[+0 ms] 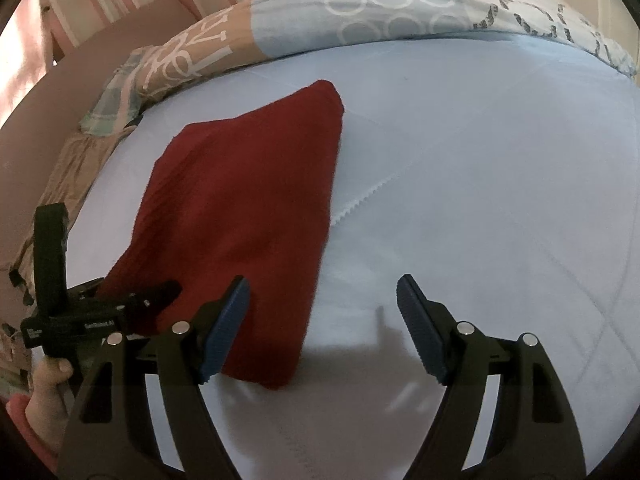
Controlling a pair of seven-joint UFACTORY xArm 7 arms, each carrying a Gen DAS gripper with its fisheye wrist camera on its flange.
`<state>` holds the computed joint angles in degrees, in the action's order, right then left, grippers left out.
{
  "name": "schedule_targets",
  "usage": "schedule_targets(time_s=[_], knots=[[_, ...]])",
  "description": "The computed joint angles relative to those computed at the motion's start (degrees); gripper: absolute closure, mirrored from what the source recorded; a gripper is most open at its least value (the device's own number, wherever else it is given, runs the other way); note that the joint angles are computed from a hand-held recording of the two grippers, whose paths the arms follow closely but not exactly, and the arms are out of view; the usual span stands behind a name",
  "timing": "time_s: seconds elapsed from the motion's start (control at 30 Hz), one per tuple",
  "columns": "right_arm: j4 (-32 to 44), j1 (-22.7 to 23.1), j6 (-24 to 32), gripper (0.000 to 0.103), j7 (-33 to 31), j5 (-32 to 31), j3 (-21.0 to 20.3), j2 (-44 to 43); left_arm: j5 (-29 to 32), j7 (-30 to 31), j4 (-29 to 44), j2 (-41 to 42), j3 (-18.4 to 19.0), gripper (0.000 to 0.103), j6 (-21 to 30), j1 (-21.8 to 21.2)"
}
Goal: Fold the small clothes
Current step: 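Grasp the opposite side of the sweater with the left tool, then fold the side over with the left tool while the right tool holds the bundle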
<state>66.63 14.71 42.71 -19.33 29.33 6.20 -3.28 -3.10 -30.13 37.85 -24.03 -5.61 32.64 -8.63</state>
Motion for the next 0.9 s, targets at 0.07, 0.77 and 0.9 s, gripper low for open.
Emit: schedule_targets(time_s=[0.07,0.77,0.9], knots=[[0.3,-0.1,0.3,0.018,-0.6,1.9,-0.3,0.6,1.0,-0.8,0.5,0.5,-0.7,0.004,0.0,0.4],[16.1,1.1,1.5,0.018,-0.7,-1.6,4.7,16.9,5.6,0.8,3.9,2.7,-1.9,0.045,2.0,0.3],[16.8,0.6,2.0,0.028,-1.1,-2.3,5.1,17.8,7.4,-0.2,4.2,3.1,-2.4,0.045,2.0,0.6]])
